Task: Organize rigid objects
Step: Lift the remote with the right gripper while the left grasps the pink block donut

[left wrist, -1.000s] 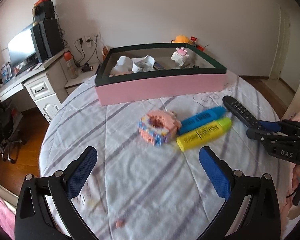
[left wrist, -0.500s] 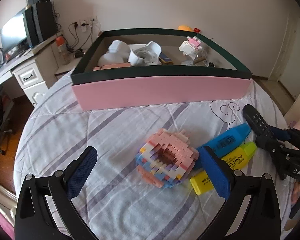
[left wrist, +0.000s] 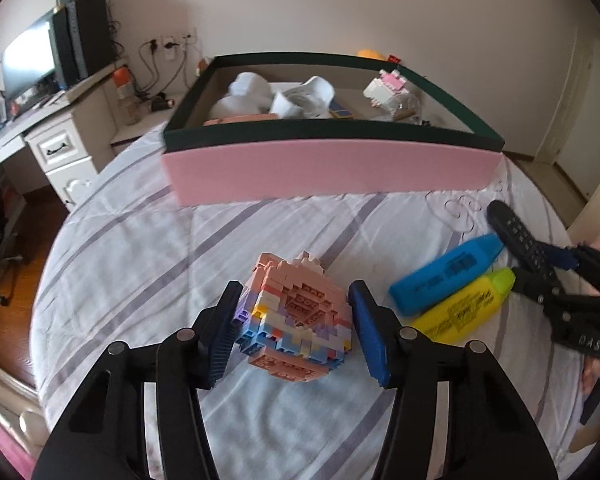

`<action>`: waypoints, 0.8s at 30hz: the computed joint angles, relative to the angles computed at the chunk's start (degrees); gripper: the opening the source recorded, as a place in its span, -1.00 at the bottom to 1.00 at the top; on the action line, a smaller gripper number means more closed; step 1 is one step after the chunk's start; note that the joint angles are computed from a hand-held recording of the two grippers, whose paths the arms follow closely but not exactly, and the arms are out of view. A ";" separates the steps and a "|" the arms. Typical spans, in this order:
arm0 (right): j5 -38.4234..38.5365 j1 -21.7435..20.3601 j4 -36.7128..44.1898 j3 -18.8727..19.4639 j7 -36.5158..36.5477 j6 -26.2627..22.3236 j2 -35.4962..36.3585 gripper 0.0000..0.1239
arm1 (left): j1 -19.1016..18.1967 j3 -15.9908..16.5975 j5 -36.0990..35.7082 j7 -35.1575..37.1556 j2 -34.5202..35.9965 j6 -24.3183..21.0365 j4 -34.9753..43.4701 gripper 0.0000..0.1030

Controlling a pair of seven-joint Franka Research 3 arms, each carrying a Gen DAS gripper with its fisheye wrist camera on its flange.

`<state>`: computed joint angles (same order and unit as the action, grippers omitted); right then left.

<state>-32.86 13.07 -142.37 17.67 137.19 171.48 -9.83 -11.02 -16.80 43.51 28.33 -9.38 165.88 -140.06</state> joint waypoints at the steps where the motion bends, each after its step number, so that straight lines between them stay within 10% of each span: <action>1: -0.90 -0.41 0.19 0.62 1.00 -0.92 -0.21 -0.02 | -0.04 -0.05 0.04 -0.25 -0.89 -0.37 -0.78 0.07; 17: -9.27 0.80 0.35 1.18 11.61 -6.21 -1.94 -0.09 | 7.00 -6.89 6.43 -7.73 -10.19 1.96 -10.13 0.28; 24: -10.78 -0.03 -1.24 0.81 14.25 -2.65 -2.94 -0.29 | 6.05 -5.62 9.20 -9.39 -10.57 3.12 -10.41 0.02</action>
